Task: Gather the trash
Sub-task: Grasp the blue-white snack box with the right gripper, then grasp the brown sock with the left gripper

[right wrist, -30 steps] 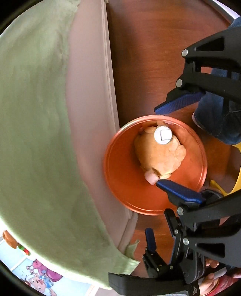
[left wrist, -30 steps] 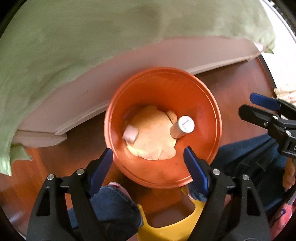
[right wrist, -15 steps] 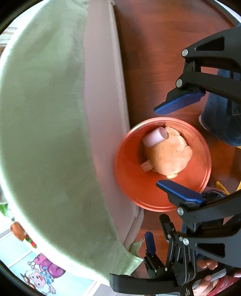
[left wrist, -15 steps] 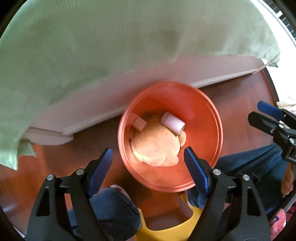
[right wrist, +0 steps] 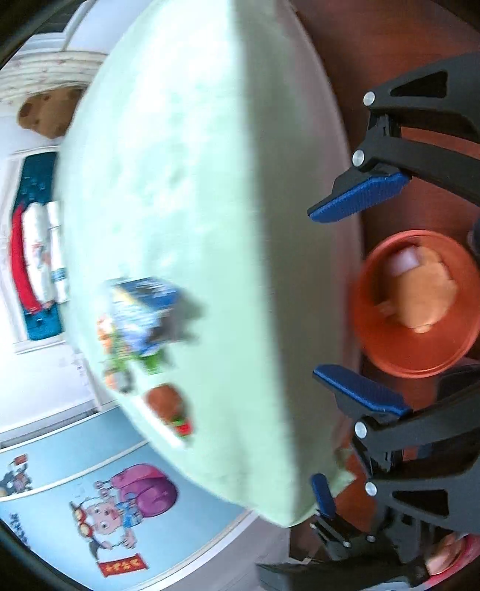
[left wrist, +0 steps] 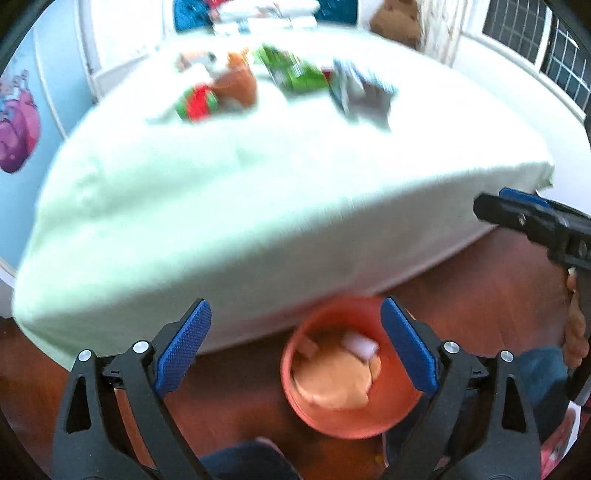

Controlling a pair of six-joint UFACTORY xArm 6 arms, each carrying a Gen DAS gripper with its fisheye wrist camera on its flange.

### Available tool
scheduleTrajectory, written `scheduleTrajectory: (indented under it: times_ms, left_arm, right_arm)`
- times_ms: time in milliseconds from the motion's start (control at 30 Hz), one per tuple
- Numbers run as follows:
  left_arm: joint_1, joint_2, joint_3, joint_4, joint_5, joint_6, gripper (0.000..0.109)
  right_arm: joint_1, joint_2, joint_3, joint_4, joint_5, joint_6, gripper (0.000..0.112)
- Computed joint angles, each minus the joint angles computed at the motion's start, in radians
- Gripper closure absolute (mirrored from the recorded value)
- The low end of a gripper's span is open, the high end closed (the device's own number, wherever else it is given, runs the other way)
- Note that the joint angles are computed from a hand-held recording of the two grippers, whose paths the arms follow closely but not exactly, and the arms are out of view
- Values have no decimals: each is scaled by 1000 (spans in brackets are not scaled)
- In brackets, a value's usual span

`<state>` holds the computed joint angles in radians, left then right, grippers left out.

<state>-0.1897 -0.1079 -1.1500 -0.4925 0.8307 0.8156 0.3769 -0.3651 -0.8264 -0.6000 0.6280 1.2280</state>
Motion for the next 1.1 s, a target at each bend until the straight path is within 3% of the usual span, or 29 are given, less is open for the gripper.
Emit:
scheduleTrajectory:
  times_ms: [200, 367, 600, 667, 733, 1100]
  left_arm:
    - [30, 22, -56, -53, -8, -27, 17]
    - [53, 21, -68, -56, -7, -69, 17]
    - [74, 25, -80, -45, -20, -96, 17]
    - [76, 30, -85, -41, -24, -101, 17]
    - [78, 33, -87, -37, -32, -97, 17]
    - [65, 92, -141, -40, -43, -119, 17]
  right_arm:
    - [-92, 124, -154, -65, -105, 0, 26]
    - [-108, 308, -359, -117, -38, -3, 21]
    - [-105, 549, -629, -101, 161, -63, 26]
    - [-108, 565, -646, -87, 179, -84, 32]
    - [-113, 567, -644, -86, 189, -92, 61]
    - [-117, 358, -422, -106, 65, -56, 62]
